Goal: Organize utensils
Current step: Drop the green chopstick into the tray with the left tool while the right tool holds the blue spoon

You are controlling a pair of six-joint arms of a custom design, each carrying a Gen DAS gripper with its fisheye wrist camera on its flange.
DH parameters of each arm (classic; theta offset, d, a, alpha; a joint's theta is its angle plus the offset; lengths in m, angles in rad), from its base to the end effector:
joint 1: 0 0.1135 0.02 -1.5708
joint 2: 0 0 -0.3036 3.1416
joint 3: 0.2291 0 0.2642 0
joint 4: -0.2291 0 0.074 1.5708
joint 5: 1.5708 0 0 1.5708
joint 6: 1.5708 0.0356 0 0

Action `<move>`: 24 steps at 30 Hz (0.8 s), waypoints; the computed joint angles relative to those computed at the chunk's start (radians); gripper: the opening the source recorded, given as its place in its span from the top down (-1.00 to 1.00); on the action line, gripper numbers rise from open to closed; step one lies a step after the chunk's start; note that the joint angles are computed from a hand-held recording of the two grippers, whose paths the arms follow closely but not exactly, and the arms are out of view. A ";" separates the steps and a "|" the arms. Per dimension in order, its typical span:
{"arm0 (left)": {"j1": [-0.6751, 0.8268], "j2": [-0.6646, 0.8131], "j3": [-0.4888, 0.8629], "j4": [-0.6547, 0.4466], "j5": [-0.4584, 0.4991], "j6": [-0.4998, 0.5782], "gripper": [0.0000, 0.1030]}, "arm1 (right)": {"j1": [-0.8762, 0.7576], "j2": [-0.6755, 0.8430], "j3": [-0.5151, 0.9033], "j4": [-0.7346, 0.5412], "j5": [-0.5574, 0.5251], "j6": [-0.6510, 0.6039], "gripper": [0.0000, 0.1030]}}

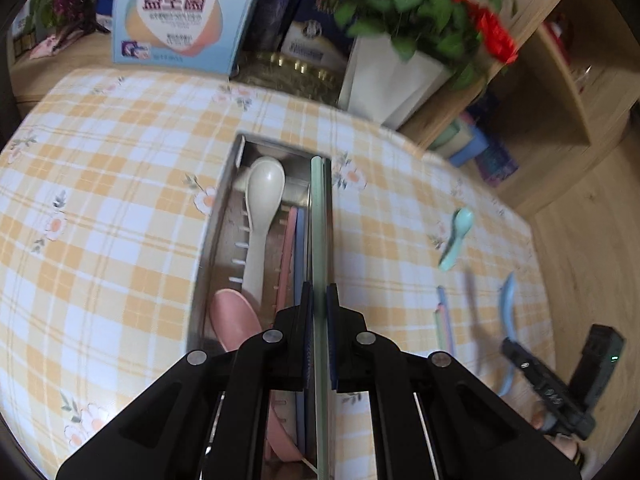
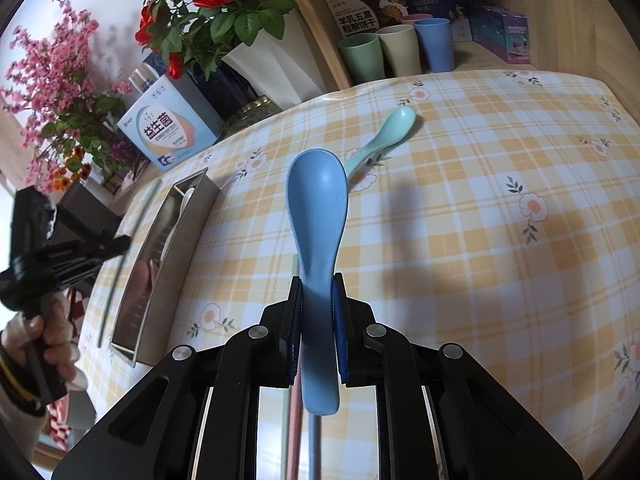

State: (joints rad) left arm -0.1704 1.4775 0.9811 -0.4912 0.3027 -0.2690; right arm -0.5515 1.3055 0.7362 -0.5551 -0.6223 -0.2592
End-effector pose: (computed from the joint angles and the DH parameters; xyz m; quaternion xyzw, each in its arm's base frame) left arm 0.2998 -0.0624 0.2559 -0.0034 0.9478 -0.2029 0.2459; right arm 0.2101 -0.1049 0.2255 0.0682 0.9283 0.1913 0.3114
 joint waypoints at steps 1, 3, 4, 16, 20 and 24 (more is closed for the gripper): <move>-0.007 0.020 0.005 -0.002 -0.010 -0.002 0.88 | -0.004 0.000 0.000 -0.002 0.000 -0.002 0.72; -0.014 0.052 0.010 0.000 -0.023 -0.006 0.88 | -0.016 0.002 0.001 -0.011 -0.004 -0.011 0.72; -0.020 0.063 0.013 -0.004 -0.040 -0.013 0.88 | -0.022 0.005 0.001 -0.015 -0.005 -0.018 0.72; -0.064 0.170 0.076 -0.050 -0.132 0.039 0.88 | -0.049 0.025 -0.003 -0.018 -0.017 -0.024 0.72; -0.068 0.177 0.077 -0.052 -0.133 0.067 0.81 | -0.066 0.024 0.000 -0.026 -0.023 -0.030 0.72; -0.065 0.141 0.067 -0.048 -0.142 0.082 0.52 | -0.068 0.025 0.004 -0.036 -0.021 -0.027 0.72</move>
